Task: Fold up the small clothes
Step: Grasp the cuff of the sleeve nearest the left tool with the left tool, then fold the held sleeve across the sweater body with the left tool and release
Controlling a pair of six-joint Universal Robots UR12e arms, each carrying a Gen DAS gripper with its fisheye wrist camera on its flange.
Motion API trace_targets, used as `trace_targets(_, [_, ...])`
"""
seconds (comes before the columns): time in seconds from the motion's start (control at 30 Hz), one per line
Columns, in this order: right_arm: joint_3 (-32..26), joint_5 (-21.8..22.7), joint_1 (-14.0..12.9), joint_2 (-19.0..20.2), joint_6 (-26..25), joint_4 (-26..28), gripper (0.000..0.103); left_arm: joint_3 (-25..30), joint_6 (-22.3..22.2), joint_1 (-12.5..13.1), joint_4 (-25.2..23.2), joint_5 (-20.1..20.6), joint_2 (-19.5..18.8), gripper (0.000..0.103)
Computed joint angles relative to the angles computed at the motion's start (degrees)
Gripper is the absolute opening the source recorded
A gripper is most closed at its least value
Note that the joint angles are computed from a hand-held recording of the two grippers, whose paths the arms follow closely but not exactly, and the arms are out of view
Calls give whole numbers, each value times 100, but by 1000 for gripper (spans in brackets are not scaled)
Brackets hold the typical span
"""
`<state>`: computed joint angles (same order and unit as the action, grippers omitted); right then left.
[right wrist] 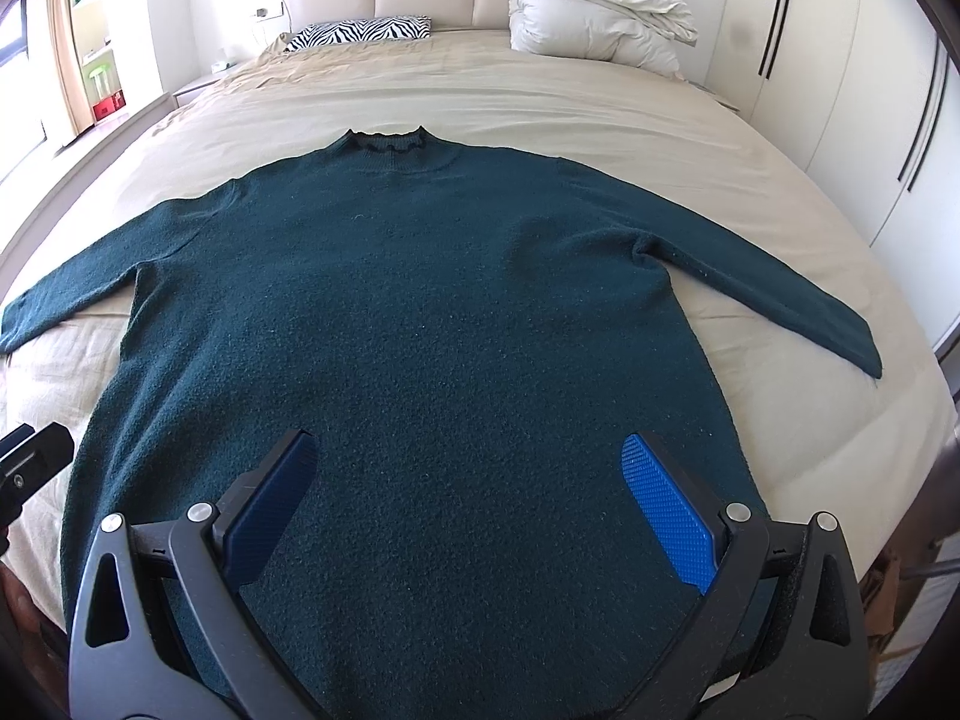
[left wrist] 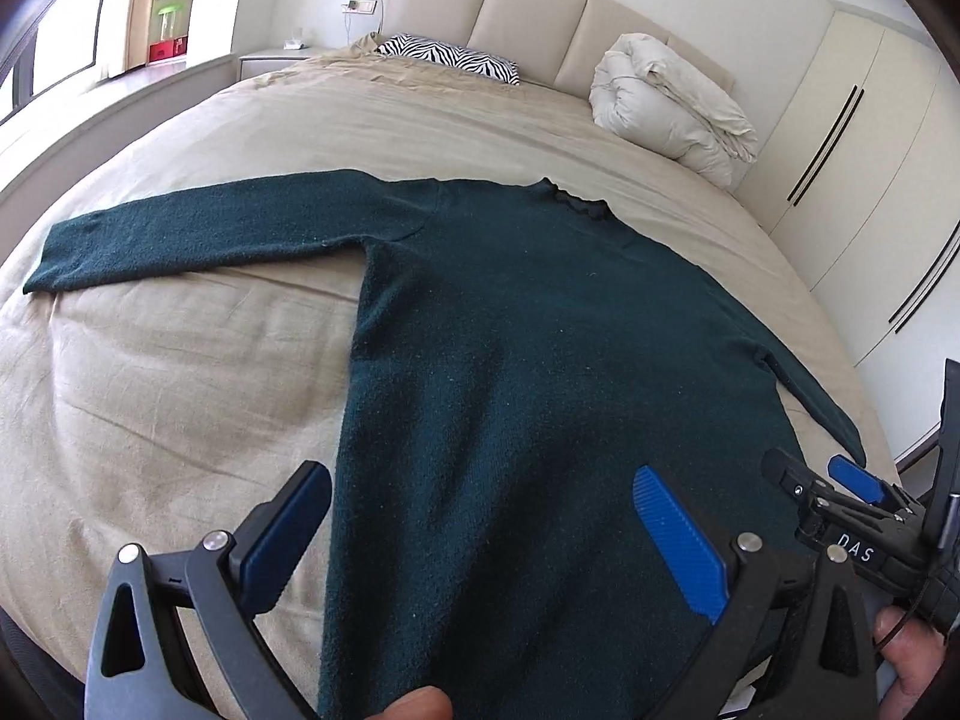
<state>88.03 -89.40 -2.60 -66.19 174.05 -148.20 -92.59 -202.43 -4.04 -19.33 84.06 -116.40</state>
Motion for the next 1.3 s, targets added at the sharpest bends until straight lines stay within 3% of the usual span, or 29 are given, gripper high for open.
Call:
trace_targets(0.13, [-128,234,-1,54,13,-33,103,-217,-541,325,726,-578,40,103])
trace_targets(0.17, [-166,334,-7,66,20,-60,103,-247,-693,371,775,-548,65,103])
trace_targets(0.23, [-238,538,-13,97,34,-140,103,-229,-776,423,461,-342,131,103])
trace_targets(0.3, [-330,700,-6,137,30,-164,103,-207,-918,578,94,-540,153,103])
trace_targets(0.37, [-502,845,23,205,25,-91,103,-414,-1411,770,647,-686,151,103])
trace_targets(0.5, [-765,1102,43,320,182,-7,103,-629,-2378,1182,1307,-674,90,103])
trace_targets(0.67, [-1014,1582,49,459,475,-13,103,-769,-4049,1673,2426,-550,-195,103])
trace_targets(0.8, [-1183,2042,76,567,553,65,101,-760,-5429,1862,3114,-342,-506,102])
trace_targets(0.93, [-1323,2417,117,689,594,197,94,-512,-5635,1885,3092,-37,-695,101])
trace_targets(0.97, [-1338,2496,119,714,608,212,88,-441,-5639,1880,3091,52,-739,101])
trace_targets(1.0, [-1359,2554,117,737,634,221,84,-374,-5641,1892,3056,110,-779,92])
trace_targets(1.03, [-1350,2590,110,752,670,214,83,-300,-5670,1907,2988,83,-821,70])
trace_targets(1.17, [-1344,2696,58,822,850,125,79,0,-5737,1977,2478,-80,-959,34])
trace_targets(1.23, [-1340,2718,18,844,872,132,78,184,-5383,1947,2161,-47,-974,14])
trace_targets(1.3, [-1307,2774,-47,846,922,115,76,462,-4721,1844,1967,-8,-1002,8])
